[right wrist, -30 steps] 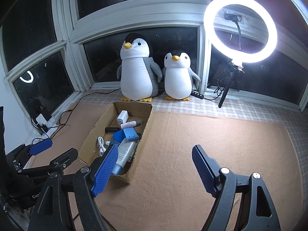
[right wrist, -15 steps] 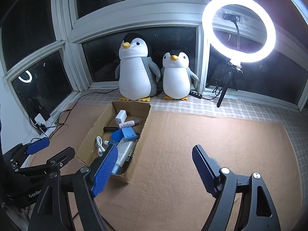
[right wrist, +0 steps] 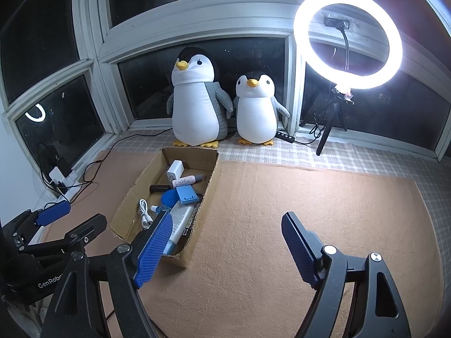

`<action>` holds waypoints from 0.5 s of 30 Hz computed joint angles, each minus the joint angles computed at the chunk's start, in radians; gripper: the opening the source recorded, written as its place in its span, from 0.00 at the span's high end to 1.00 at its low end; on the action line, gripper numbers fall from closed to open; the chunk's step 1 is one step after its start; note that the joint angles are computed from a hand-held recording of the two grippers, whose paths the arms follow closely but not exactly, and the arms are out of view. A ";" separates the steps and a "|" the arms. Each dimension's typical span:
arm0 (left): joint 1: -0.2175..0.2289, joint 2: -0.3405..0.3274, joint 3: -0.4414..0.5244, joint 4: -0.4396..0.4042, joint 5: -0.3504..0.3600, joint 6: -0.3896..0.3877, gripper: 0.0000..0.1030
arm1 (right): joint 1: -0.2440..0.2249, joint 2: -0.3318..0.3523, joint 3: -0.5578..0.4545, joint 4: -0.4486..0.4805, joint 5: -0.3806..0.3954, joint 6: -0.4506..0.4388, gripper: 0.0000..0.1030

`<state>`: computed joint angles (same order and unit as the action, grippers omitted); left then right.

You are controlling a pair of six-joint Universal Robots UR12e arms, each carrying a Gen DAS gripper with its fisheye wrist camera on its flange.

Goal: Organize rigid objects

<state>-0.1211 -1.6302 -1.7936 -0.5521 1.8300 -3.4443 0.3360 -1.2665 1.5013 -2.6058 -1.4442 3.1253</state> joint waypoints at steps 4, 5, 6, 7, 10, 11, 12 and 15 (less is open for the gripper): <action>0.000 0.000 0.000 0.001 -0.001 0.001 0.22 | -0.002 0.001 0.000 0.003 0.003 0.000 0.26; 0.000 0.000 0.000 0.001 0.000 0.001 0.22 | -0.002 0.001 0.000 0.003 0.001 -0.001 0.26; 0.000 0.000 0.000 0.002 -0.001 0.001 0.22 | -0.001 0.001 0.000 0.002 -0.002 -0.002 0.26; 0.000 0.000 0.001 0.002 -0.001 0.001 0.22 | -0.002 0.001 0.000 0.001 -0.001 -0.003 0.26; 0.000 0.000 0.001 0.001 -0.001 0.001 0.22 | -0.002 0.001 -0.001 0.004 -0.001 -0.004 0.26; 0.000 0.000 0.001 0.003 -0.001 0.001 0.22 | -0.002 0.001 0.000 0.003 -0.001 -0.005 0.26; 0.001 0.000 0.001 0.003 -0.002 0.001 0.22 | -0.002 0.001 0.000 0.004 -0.001 -0.004 0.26; 0.000 -0.001 0.002 0.004 -0.003 0.001 0.22 | -0.001 0.002 -0.001 0.005 -0.001 -0.003 0.26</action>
